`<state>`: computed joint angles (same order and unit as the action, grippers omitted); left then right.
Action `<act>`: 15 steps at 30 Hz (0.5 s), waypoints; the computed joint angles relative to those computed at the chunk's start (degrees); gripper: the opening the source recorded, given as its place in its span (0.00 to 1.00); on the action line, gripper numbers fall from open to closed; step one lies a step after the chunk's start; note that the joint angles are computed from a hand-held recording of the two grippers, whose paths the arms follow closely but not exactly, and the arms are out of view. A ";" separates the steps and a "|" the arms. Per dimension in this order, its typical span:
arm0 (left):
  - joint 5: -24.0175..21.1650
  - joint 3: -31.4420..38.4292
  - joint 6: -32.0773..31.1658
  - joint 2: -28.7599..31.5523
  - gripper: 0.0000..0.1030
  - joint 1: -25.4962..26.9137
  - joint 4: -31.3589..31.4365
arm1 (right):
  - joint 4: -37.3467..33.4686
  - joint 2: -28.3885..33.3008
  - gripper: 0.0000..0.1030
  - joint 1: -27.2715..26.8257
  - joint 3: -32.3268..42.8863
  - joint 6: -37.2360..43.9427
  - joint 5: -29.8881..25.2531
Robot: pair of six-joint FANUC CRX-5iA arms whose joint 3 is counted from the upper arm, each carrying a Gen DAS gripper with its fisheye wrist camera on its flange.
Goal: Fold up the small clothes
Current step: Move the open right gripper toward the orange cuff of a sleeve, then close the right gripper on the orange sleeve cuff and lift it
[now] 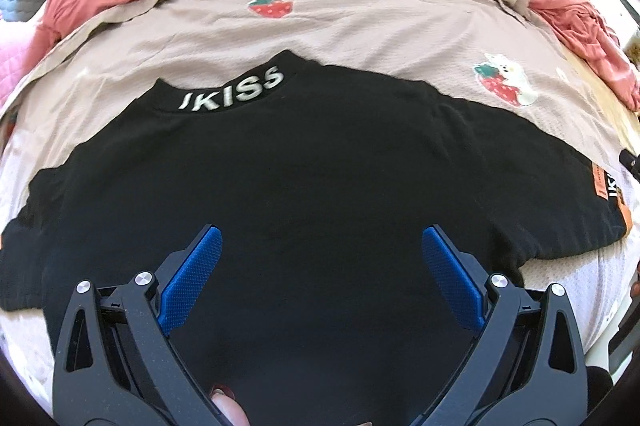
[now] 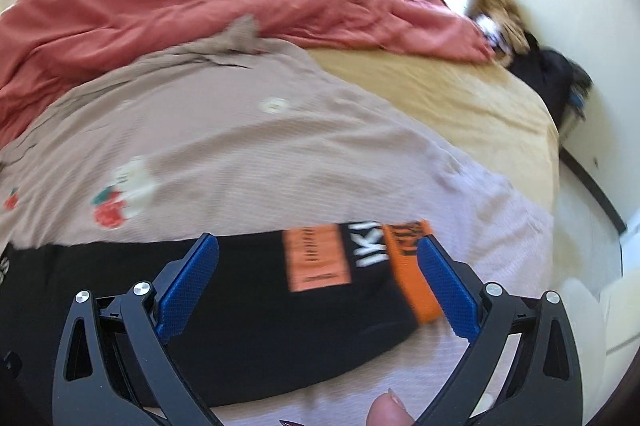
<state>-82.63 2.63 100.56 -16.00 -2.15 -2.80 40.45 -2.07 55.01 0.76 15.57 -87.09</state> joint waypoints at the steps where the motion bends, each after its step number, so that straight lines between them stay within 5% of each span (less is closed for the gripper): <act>1: 0.41 -0.13 -0.14 0.12 0.92 -0.04 0.29 | -0.32 -0.03 0.96 -0.43 0.03 -0.18 -0.91; 7: 1.27 -1.39 -0.78 0.66 0.92 -0.31 0.51 | -6.59 -0.21 0.96 -5.07 0.24 -2.66 -5.38; 15: 1.05 -3.50 -0.40 0.21 0.92 -0.25 -1.37 | -12.71 -0.34 0.94 -8.08 0.72 -2.13 -3.39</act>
